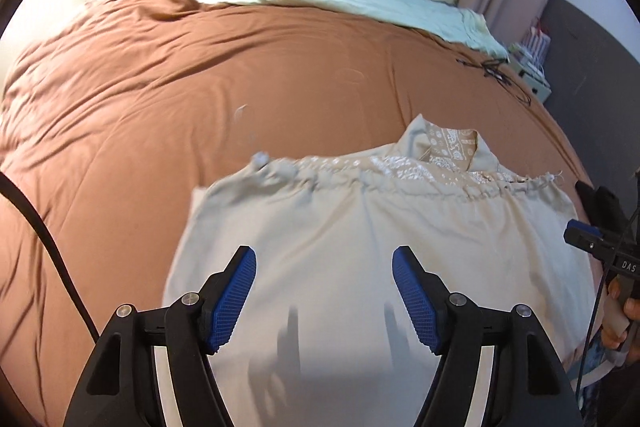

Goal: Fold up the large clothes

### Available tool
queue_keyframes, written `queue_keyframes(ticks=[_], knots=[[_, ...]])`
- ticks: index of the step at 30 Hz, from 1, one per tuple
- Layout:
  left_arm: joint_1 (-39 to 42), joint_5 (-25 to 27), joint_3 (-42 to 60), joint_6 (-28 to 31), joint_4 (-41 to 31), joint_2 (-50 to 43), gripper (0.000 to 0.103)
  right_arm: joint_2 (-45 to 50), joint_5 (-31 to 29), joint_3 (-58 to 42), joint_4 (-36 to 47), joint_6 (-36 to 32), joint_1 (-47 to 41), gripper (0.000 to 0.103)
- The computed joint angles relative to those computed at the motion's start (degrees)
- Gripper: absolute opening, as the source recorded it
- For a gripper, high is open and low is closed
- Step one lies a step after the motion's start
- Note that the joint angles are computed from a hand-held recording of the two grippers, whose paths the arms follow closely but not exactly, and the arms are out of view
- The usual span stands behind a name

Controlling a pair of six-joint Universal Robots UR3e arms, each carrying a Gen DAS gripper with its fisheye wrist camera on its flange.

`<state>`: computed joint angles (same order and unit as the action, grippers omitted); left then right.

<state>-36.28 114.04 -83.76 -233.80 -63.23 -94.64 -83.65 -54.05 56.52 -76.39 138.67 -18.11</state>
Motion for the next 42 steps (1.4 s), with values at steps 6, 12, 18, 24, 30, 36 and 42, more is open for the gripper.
queue_keyframes(ticks=[6, 12, 18, 24, 30, 36, 42], knots=[[-5.3, 3.3, -9.1, -10.5, -3.1, 9.9, 0.072, -6.1, 1.0, 1.1, 7.0, -1.6, -1.4, 0.058], [-11.8, 5.7, -18.0, -22.7, -5.0, 17.9, 0.072, -12.0, -0.1, 8.5, 9.1, -4.3, -0.7, 0.03], [-18.0, 6.0, -26.6, -33.9, -4.5, 23.5, 0.072, -16.0, -3.4, 14.0, 8.3, -5.3, 0.2, 0.03], [-23.6, 6.9, -34.0, -43.7, -1.1, 26.8, 0.072, -19.5, -8.1, 19.3, 6.3, -5.1, 2.3, 0.03], [-22.9, 3.2, -44.1, -47.2, 11.4, 29.7, 0.072, -21.8, -11.5, 23.6, 5.9, -6.1, 3.8, 0.03], [-20.5, -1.1, -49.7, -45.3, 24.2, 27.8, 0.068, -21.8, -11.7, 24.3, 7.7, -6.4, 3.0, 0.024], [-17.2, -3.0, -52.1, -42.8, 27.8, 28.2, 0.067, -20.8, -13.5, 28.1, -0.1, -0.7, 7.3, 0.021]])
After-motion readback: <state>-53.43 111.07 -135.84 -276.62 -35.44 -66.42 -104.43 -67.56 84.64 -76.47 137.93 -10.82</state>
